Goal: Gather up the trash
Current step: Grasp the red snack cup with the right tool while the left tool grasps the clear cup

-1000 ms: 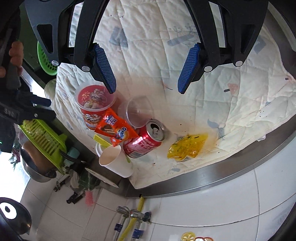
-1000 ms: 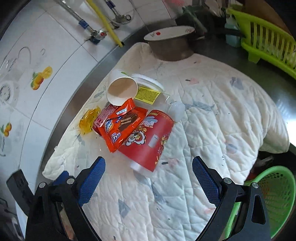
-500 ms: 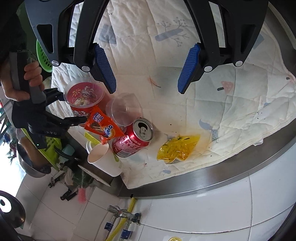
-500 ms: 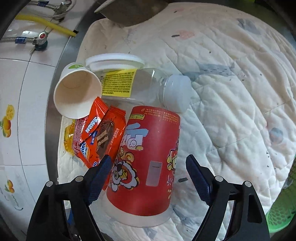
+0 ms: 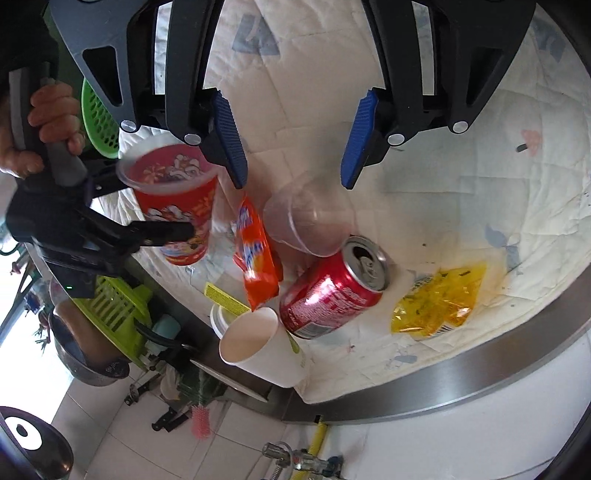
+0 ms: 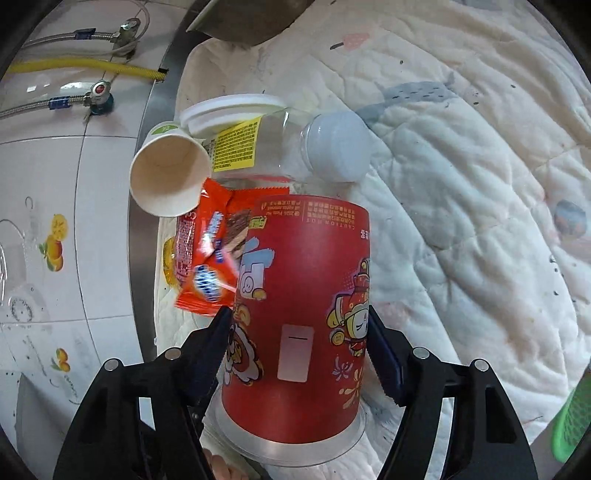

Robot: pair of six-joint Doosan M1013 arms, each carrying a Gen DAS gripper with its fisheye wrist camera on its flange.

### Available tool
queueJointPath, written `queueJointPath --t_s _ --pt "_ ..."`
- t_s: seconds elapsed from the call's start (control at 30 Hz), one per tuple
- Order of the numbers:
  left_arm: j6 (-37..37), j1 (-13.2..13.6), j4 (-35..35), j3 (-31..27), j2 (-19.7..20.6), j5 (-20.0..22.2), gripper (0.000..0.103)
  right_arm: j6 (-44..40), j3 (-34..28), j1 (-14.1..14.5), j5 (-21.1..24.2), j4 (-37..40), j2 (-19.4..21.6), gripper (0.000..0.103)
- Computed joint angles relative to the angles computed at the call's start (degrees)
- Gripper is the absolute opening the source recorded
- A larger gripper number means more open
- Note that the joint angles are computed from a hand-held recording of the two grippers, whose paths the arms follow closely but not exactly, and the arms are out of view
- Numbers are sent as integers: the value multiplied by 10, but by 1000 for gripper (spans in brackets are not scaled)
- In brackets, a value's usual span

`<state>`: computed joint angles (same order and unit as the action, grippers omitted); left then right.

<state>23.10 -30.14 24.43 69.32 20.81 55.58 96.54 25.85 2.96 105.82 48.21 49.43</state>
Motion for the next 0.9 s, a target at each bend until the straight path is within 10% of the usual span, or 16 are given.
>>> queueJointPath --t_s 0.57,0.9 --pt "39 17 -42 -19 31 -27 4 -179 170 -54 -53 -28 -113 68" --pt "-2 -14 8 -3 4 -27 0 -225 285 -112 -118 -60 -175 68"
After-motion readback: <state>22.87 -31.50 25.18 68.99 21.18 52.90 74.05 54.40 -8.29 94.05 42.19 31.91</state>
